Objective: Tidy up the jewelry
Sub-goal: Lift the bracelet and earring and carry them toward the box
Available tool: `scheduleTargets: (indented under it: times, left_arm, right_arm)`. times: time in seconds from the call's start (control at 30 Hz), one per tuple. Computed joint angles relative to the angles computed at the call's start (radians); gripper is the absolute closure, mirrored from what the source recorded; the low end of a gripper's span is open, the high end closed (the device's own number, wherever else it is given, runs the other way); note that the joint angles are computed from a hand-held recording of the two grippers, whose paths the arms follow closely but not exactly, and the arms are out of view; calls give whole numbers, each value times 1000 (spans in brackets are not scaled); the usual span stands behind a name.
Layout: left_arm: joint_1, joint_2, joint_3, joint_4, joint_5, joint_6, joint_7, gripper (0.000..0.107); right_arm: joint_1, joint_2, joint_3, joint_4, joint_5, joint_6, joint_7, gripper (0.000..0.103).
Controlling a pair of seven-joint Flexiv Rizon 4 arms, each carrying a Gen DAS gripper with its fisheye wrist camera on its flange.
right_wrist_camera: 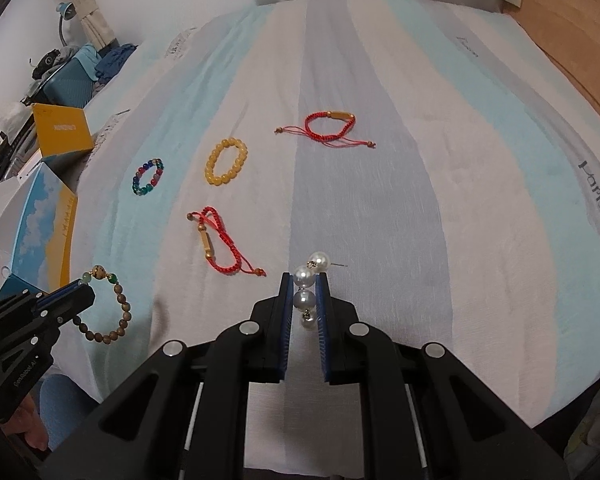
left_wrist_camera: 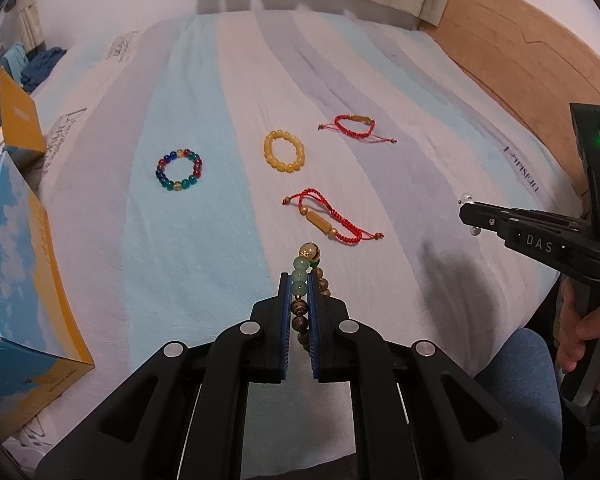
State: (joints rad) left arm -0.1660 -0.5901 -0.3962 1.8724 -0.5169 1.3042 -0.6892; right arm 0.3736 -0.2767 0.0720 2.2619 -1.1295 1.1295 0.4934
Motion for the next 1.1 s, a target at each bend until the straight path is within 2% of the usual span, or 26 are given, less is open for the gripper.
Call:
scheduleTargets:
  times: [0.57, 1.1]
  left_arm:
    - [49, 55, -20, 33, -71, 7, 49, 100]
    - [81, 101, 29, 25, -156, -7, 100, 100]
  right_arm:
    - [43, -4, 19, -77, 30, -75, -56, 92]
    - [118, -100, -2, -246, 85, -99, -173, 92]
